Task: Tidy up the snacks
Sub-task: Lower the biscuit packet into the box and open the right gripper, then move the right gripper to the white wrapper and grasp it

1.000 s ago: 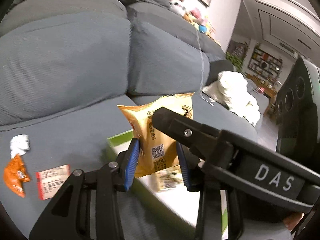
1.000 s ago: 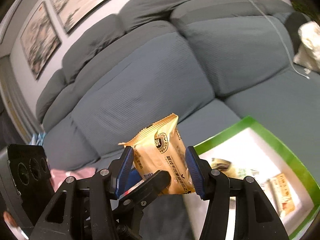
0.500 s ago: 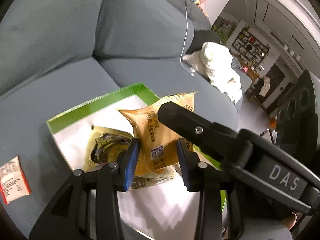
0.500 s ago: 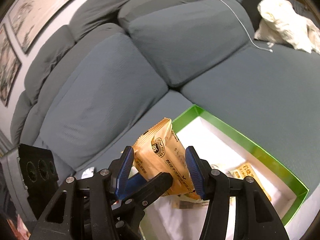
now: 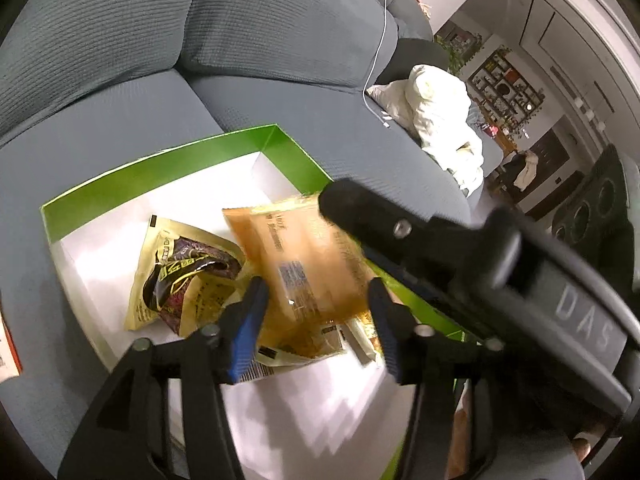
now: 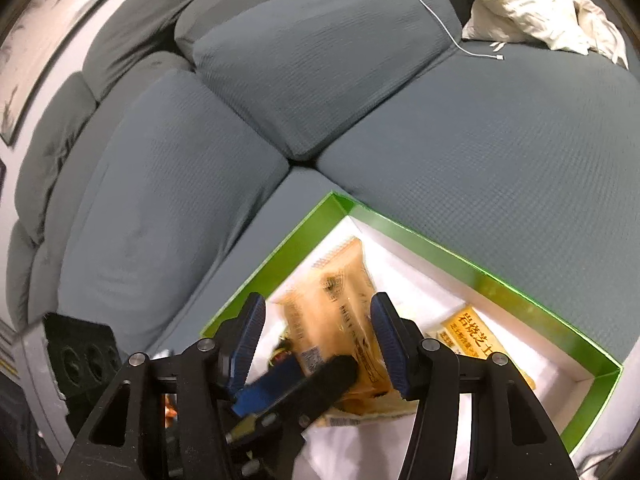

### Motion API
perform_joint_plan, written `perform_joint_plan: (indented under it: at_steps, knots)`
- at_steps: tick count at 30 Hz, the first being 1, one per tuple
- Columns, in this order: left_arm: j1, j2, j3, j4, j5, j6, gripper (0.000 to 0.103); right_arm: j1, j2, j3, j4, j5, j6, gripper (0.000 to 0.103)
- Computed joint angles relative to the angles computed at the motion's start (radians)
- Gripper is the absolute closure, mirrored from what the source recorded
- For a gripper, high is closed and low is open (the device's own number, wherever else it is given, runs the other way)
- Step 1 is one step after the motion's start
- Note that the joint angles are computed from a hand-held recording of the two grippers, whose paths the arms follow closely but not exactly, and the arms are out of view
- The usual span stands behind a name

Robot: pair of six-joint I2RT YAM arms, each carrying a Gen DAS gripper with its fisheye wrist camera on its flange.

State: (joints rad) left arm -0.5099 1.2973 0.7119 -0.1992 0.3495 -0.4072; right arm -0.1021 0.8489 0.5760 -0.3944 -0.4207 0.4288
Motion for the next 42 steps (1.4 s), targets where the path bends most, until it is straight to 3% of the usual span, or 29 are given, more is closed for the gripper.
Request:
perform_joint_plan:
  at_steps: [3,6,9,13,15,17,19,22,24,28,30,32,34,39,42]
  knots:
    - [-0.004,-0.102,-0.039,-0.016,-0.044,0.0,0.028,0.017,-0.059,-0.019,0.036,0.028,0.008,0.027]
    - [0.043,-0.25,-0.096,-0.059,-0.003,0.007,0.018,0.039,-0.104,-0.025,0.039,0.03,0.011,0.026]
    - [0.119,-0.42,-0.159,-0.116,0.001,-0.003,0.013,0.086,-0.104,-0.017,0.036,0.03,0.01,0.025]
    - [0.342,-0.621,-0.182,-0.325,0.064,0.08,0.013,0.184,-0.093,0.001,0.019,0.032,0.011,0.025]
    - [0.535,-0.715,-0.172,-0.484,0.096,0.182,0.013,0.247,-0.093,0.0,0.033,0.059,0.015,0.018]
    - [0.756,-0.751,-0.165,-0.599,0.187,0.332,0.012,0.35,-0.08,0.006,0.051,0.107,0.026,0.016]
    - [1.007,-0.749,-0.156,-0.705,0.207,0.495,0.012,0.454,-0.053,0.016,0.066,0.16,0.039,0.016]
    - [1.384,-0.66,-0.155,-0.794,0.345,0.794,0.011,0.581,-0.004,0.028,0.083,0.228,0.041,0.015]
    - [1.571,-0.557,-0.153,-0.8,0.39,0.914,0.011,0.68,0.045,0.041,0.103,0.289,0.045,0.015]
    - [1.777,-0.396,-0.124,-0.779,0.424,1.0,0.011,0.845,0.173,0.083,0.13,0.378,0.047,0.015]
    - [1.79,-0.39,-0.13,-0.72,0.375,0.955,0.011,0.922,0.269,0.139,0.098,0.428,0.038,0.015]
    - [1.737,-0.418,-0.159,-0.602,0.277,0.838,0.011,0.99,0.379,0.217,0.062,0.487,0.06,0.015]
    - [1.705,-0.41,-0.165,-0.568,0.197,0.798,0.011,1.034,0.5,0.317,0.035,0.519,0.089,0.015]
    - [1.794,-0.314,-0.105,-0.611,0.211,0.852,0.011,1.093,0.777,0.598,-0.049,0.498,0.025,0.015]
    - [1.825,-0.305,-0.1,-0.575,0.172,0.832,0.011,1.129,0.996,0.868,-0.22,0.547,-0.01,0.015]
